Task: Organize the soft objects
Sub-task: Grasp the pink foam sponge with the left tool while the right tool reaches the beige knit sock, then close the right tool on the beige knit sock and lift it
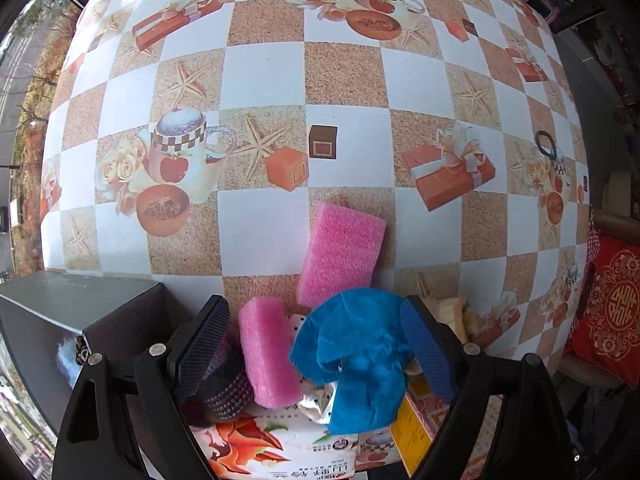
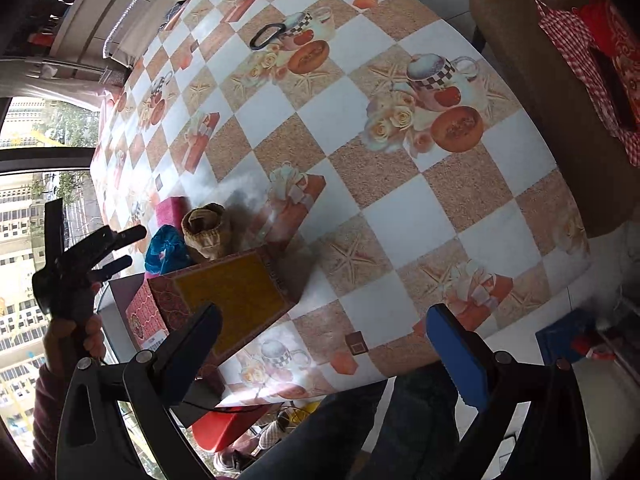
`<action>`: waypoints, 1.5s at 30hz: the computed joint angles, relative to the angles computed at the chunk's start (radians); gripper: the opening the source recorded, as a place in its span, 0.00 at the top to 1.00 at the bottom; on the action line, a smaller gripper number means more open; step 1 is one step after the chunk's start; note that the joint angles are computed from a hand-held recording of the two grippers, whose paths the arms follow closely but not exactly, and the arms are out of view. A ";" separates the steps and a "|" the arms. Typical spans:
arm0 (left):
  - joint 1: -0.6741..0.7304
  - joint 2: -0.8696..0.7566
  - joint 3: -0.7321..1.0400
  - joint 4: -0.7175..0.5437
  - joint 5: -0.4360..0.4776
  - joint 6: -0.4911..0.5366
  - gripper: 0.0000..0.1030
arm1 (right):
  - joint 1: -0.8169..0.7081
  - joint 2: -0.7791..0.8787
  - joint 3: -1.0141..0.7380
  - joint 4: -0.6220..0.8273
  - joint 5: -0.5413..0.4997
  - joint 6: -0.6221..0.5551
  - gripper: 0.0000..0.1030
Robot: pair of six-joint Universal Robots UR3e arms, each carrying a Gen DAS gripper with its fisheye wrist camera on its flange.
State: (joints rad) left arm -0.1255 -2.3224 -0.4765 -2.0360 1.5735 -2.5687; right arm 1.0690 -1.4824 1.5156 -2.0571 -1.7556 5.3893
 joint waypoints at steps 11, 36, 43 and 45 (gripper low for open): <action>-0.136 0.022 -0.271 0.236 0.159 0.004 0.14 | 0.026 -0.031 0.170 -0.154 0.048 0.062 0.00; -0.080 -0.040 0.113 -0.026 -0.042 0.043 0.23 | -0.576 0.272 0.058 -0.368 0.549 -1.129 0.00; -0.046 0.052 -0.077 0.071 -0.013 0.082 0.23 | -0.505 0.526 -0.434 0.097 0.453 -1.364 0.00; -0.074 0.076 -0.142 0.109 -0.007 0.084 0.23 | -0.468 0.530 -0.497 0.268 0.330 -1.319 0.00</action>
State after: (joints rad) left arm -0.1990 -2.2465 -0.6180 -1.9271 1.5663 -2.4845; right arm 0.6012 -0.9523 1.0185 -1.7892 -1.4257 4.0707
